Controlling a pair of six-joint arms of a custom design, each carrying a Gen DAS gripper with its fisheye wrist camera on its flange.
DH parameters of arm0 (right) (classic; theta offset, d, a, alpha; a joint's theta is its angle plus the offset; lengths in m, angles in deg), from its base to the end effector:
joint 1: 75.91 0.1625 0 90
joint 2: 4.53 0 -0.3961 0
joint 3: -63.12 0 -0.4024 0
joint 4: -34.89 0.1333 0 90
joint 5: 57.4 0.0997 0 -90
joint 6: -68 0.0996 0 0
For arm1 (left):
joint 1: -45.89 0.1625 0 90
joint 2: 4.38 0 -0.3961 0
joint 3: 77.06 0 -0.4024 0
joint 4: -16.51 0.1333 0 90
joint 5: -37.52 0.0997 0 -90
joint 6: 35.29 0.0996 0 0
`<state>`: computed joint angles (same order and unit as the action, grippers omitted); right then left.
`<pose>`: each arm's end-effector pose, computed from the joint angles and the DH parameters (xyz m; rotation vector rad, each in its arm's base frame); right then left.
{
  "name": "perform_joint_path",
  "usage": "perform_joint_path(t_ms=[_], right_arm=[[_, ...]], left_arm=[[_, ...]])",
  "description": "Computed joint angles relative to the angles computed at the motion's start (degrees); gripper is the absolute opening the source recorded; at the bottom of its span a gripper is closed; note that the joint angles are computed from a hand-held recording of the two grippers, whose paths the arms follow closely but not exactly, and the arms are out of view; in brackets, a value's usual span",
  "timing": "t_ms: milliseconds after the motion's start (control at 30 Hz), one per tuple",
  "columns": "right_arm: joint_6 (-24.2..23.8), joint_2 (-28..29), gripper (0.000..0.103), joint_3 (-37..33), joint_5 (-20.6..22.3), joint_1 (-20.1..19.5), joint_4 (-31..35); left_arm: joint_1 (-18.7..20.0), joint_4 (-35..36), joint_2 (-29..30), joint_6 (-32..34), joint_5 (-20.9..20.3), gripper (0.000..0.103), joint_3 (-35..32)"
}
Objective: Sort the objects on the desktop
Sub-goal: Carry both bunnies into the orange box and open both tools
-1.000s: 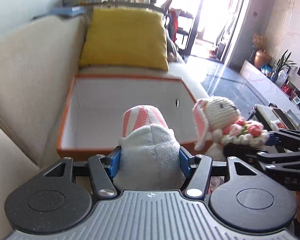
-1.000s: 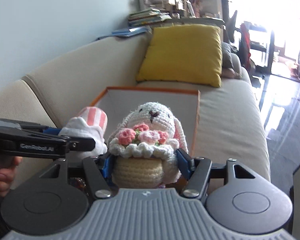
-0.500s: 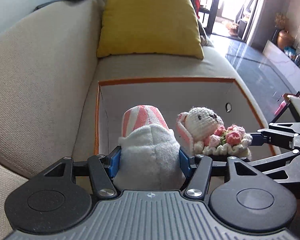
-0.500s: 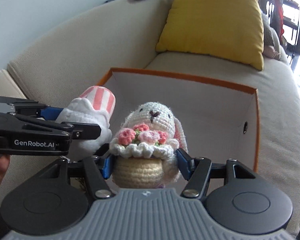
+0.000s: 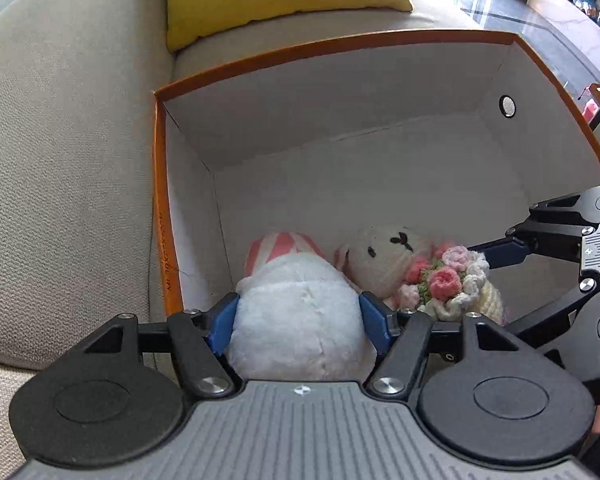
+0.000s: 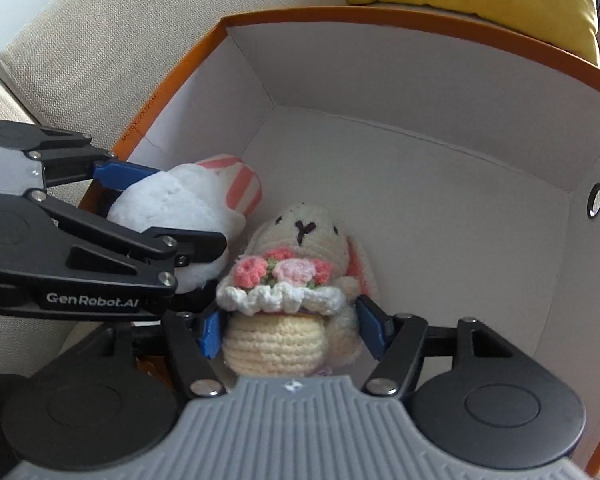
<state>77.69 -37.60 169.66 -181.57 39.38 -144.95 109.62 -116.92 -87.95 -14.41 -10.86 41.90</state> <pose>0.3114 -0.4781 -0.0581 0.2385 -2.5858 0.5955 -0.0343 -0.5201 0.2633 0.9065 2.2386 -0.2126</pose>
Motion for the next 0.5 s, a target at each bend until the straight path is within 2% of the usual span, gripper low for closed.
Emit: perform_joint_path(t_ms=[167, 200, 267, 367, 500], right_arm=[[0.31, -0.57, 0.076, 0.46, 0.43, -0.11, -0.04], [0.82, -0.73, 0.081, 0.52, 0.08, 0.09, 0.10], [1.54, -1.14, 0.083, 0.99, -0.70, 0.71, -0.13], [1.73, -1.24, 0.083, 1.87, -3.91, 2.80, -2.59], [0.75, -1.70, 0.080, 5.16, -9.06, 6.92, -11.41]], left_arm=[[-0.18, -1.80, -2.03, -0.01, -1.46, 0.078, 1.51], [-0.21, -2.72, -2.82, 0.61, -1.96, 0.078, 2.08], [-0.22, -3.97, -4.90, 1.56, -3.20, 0.078, 3.00], [-0.83, -6.30, -10.27, 2.68, -7.62, 0.078, 5.46], [-2.36, -5.99, -17.41, 2.83, -12.97, 0.078, 6.98]])
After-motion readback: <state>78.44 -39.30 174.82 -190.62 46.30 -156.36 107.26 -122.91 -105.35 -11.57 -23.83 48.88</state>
